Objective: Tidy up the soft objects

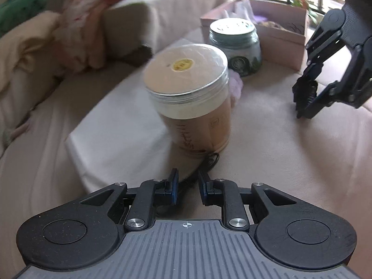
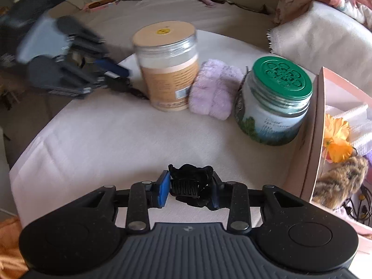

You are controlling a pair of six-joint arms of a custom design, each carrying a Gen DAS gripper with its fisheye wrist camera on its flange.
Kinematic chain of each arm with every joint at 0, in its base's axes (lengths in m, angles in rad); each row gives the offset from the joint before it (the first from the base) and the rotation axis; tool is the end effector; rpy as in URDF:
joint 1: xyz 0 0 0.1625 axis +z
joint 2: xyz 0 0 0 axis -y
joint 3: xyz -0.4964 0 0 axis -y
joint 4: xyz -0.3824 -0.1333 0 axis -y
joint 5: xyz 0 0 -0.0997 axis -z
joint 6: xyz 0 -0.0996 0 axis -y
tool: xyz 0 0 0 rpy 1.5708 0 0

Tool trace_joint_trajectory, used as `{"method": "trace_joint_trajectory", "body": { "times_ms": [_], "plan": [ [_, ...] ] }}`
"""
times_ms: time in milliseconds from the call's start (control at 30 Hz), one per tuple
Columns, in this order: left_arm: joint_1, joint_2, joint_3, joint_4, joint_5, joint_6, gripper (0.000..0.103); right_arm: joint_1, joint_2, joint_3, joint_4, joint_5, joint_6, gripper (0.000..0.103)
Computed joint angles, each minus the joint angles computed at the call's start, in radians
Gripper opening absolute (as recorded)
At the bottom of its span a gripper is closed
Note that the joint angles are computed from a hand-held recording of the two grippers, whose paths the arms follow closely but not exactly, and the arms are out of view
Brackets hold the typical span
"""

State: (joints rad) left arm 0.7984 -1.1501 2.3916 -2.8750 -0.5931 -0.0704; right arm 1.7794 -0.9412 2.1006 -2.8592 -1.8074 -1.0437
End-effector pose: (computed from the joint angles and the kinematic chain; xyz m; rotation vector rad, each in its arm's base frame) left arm -0.1450 -0.4582 0.2044 0.7269 2.0925 -0.5453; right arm 0.2228 -0.5217 0.1300 1.6660 -2.3411 0.0312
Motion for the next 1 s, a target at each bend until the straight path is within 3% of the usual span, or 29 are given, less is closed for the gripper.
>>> {"method": "trace_joint_trajectory", "body": {
  "times_ms": [133,267,367,500,600,700,767,833,1000],
  "plan": [
    [0.016,0.0,-0.021,0.04,-0.016,0.006,0.024,-0.02,-0.034,0.036,-0.019,0.079,-0.055,0.035],
    [0.015,0.012,-0.018,0.031,-0.001,0.006,0.025,-0.027,-0.027,0.022,0.011,0.135,-0.049,0.035],
    [0.029,0.018,-0.022,-0.018,-0.006,0.036,0.026,-0.017,0.0,0.01,0.004,0.122,-0.033,0.035],
    [0.057,0.006,-0.058,0.015,-0.037,0.11,0.026,-0.011,0.002,0.018,0.006,0.111,-0.035,0.035],
    [0.077,-0.019,-0.07,0.033,-0.089,0.086,0.027,-0.017,0.002,0.021,0.005,0.104,-0.026,0.035],
    [0.073,-0.046,-0.043,0.083,-0.123,0.001,0.023,-0.024,-0.002,0.025,-0.001,0.097,-0.01,0.038],
    [0.067,-0.073,-0.003,0.04,-0.153,-0.077,0.023,-0.032,-0.006,0.022,0.009,0.094,0.005,0.046],
    [0.063,-0.103,0.038,-0.02,-0.185,-0.227,0.024,-0.037,-0.007,0.021,0.008,0.093,0.019,0.05],
    [0.085,-0.078,0.149,-0.45,-0.233,-0.729,0.024,-0.056,-0.008,0.042,-0.038,0.121,0.027,0.052]
  ]
}}
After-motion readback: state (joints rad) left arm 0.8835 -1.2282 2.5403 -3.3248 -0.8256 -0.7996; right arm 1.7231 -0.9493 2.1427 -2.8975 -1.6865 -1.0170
